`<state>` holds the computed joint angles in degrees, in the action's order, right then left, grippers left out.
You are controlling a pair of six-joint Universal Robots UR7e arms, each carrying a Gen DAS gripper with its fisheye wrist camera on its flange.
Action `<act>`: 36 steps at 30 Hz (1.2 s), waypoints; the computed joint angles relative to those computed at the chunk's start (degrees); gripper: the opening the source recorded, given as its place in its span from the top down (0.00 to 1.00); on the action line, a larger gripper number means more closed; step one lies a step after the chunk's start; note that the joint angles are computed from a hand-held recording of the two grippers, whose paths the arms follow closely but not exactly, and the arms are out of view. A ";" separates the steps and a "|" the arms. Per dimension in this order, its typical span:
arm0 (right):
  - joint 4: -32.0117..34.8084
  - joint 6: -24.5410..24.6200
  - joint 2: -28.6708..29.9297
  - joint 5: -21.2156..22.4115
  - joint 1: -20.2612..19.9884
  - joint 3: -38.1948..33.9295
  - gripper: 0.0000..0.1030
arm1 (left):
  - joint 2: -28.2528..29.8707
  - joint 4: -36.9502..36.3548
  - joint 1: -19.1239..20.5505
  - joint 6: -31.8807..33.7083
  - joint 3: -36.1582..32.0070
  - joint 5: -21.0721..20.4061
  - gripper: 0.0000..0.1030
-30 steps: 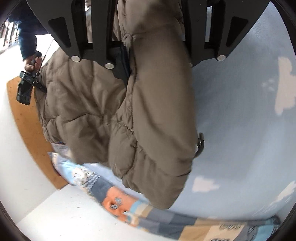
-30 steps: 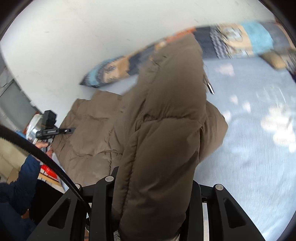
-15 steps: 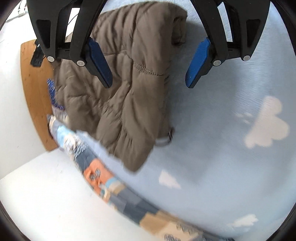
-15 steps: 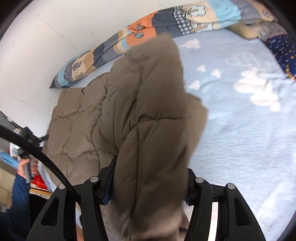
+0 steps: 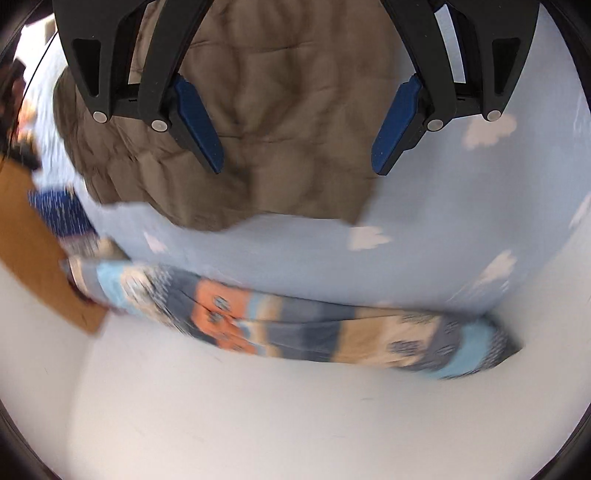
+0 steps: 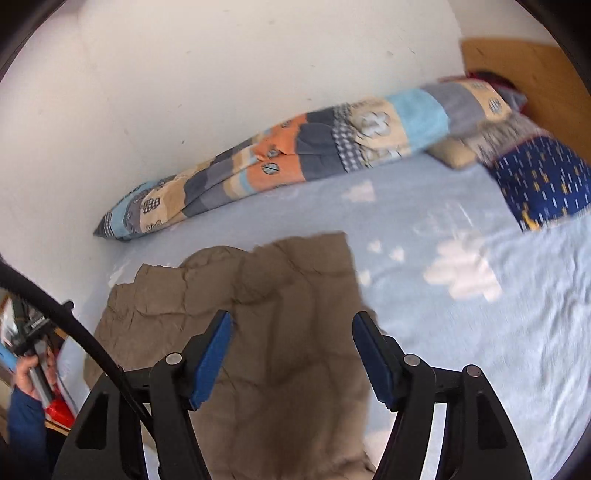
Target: Fold large clothes
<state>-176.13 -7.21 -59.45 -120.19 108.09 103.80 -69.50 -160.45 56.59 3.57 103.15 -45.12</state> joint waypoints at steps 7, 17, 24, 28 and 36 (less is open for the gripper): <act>3.83 0.52 11.95 -4.76 2.48 -11.92 0.64 | 12.08 4.97 -0.15 -1.71 -7.75 -1.22 0.21; 14.19 5.91 20.20 -7.09 -1.60 -20.44 0.67 | 20.33 19.24 4.46 -8.77 -19.12 -1.67 0.11; 18.27 7.11 21.65 -8.32 -2.65 -22.78 0.66 | 20.53 18.49 4.83 -8.19 -19.28 -1.62 0.08; 15.97 7.63 19.41 -6.62 -1.85 -20.67 0.66 | 16.44 13.11 2.22 -6.71 -13.65 0.97 0.09; 7.37 8.67 9.99 -7.03 2.36 -7.86 0.61 | 1.92 4.47 -5.21 -7.68 3.35 7.92 0.09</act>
